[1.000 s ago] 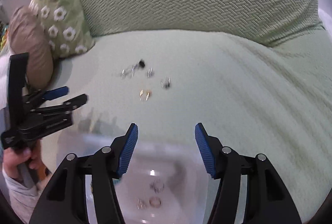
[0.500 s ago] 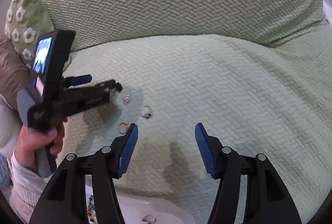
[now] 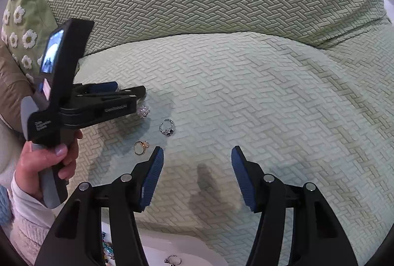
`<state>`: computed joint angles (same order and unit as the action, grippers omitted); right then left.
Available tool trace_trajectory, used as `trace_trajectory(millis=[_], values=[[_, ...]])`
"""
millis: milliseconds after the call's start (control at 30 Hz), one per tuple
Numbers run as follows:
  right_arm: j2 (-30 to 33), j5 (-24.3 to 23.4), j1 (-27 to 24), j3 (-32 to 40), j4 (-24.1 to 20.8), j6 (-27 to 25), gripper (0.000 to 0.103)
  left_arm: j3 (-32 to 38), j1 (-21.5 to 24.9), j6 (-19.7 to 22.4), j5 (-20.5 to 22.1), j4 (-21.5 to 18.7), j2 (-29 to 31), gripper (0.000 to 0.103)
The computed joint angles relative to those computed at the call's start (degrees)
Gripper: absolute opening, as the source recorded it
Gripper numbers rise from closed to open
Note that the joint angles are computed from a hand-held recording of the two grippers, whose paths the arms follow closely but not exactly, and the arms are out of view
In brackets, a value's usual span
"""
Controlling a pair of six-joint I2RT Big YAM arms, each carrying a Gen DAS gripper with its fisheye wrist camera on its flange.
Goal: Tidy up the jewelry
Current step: 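Grasp the silver chain necklace with the left tool while the right tool moves toward the rings, then grasp the silver twisted ring with the right tool while the left tool lifts the necklace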
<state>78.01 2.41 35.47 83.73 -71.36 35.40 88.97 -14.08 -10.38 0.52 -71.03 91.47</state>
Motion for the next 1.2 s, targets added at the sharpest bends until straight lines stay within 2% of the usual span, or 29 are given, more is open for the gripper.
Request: trace_trajectory(millis=[67,200,233,467,667,833,900,1000,1067,1200], values=[[0.1,-0.2,-0.3,0.0,0.1,-0.1,0.057,-0.4,-0.2,-0.4,-0.6,0.6,0.0,0.049],[0.4,0.0,-0.3,0.0,-0.1,-0.3,0.057,-1.9,0.7,-0.8,-0.4,0.6,-1.2,0.023],[0.5,-0.1,-0.2,0.0,-0.2,-0.3,0.057,-1.8,1.4,-0.6,0.2,0.8,-0.8,0.021],[0.9,-0.2,0.5,-0.2,-0.3,-0.4,0.057,-3.2,2.4,0.0,1.1,2.4,-1.6,0.021],[3.0,-2.0,-0.5,1.3,-0.4,-1.5,0.057,-4.0,4.8,-0.9,4.3,-0.3,-6.4,0.021],[8.5,-3.1,-0.2,6.8,-3.4,-4.5,0.057,-5.0,6.6,-1.8,3.1,-3.4,-13.5,0.021],[12.1,-2.9,0.3,9.9,-5.9,-6.7,0.057,-6.2,7.3,-2.6,2.3,-3.6,-16.5,0.021],[15.6,-1.7,1.1,12.6,-7.9,-7.2,0.057,-8.6,8.9,-3.3,2.6,-3.8,-20.5,0.021],[16.9,-1.8,1.5,13.3,-7.6,-7.9,0.057,-9.1,9.9,-2.2,2.4,-4.0,-21.1,0.021],[18.3,-1.4,1.8,14.3,-7.4,-8.1,0.056,-9.6,10.7,-2.8,2.8,-3.7,-21.7,0.021]])
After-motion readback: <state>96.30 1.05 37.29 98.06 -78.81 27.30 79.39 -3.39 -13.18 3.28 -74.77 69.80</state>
